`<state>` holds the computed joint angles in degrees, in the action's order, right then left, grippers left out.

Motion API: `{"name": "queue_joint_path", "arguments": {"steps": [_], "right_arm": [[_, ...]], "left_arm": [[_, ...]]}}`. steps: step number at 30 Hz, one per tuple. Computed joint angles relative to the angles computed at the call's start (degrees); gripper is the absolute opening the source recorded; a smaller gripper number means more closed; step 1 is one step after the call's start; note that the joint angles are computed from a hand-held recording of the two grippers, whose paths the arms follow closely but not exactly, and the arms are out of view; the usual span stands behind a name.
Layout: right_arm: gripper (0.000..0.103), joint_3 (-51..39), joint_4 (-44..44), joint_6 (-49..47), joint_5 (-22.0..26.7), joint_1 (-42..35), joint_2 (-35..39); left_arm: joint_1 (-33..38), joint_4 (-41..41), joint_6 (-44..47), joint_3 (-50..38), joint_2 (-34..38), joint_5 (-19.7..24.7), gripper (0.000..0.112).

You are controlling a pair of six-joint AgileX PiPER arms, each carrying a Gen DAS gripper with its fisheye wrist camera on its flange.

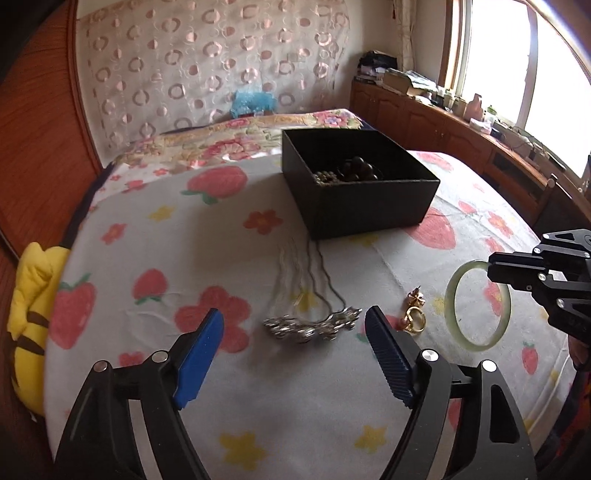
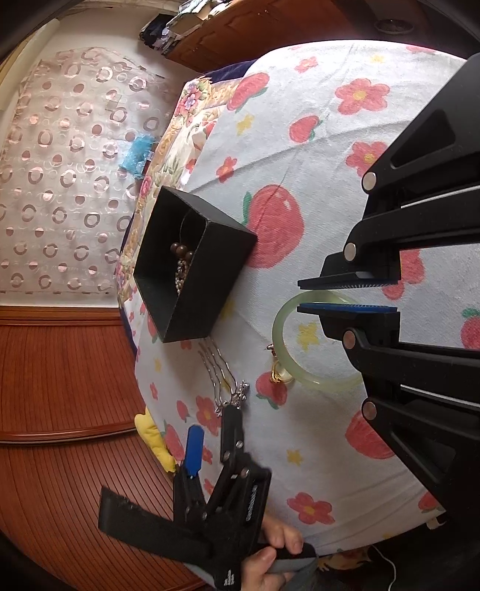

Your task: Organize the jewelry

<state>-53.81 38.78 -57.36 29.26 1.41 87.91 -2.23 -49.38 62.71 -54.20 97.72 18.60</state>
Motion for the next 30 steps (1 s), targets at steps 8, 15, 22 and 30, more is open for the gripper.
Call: {"name": "queue_joint_path", "arguments": {"steps": [8,15,22,30], "right_arm": [[0.008,0.17,-0.17,0.27,0.47,-0.57,-0.3],[0.008,0.41,0.47,-0.64,0.64,-0.68,-0.19],[0.008,0.41,0.45,-0.62,0.68,-0.91,-0.04],[0.008,-0.05,0.62,-0.66,0.79,-1.49,-0.36]], "left_arm": [[-4.3,15.54,-15.21,-3.05,3.52,-1.08,0.079],[-3.4,12.12,-11.96,-2.02,3.0,-1.38,0.061],[-1.57,1.63,-1.58,1.44,-0.43,-1.41,0.06],[1.1,-5.36,5.3,4.53,-6.77,1.52,0.059]]}}
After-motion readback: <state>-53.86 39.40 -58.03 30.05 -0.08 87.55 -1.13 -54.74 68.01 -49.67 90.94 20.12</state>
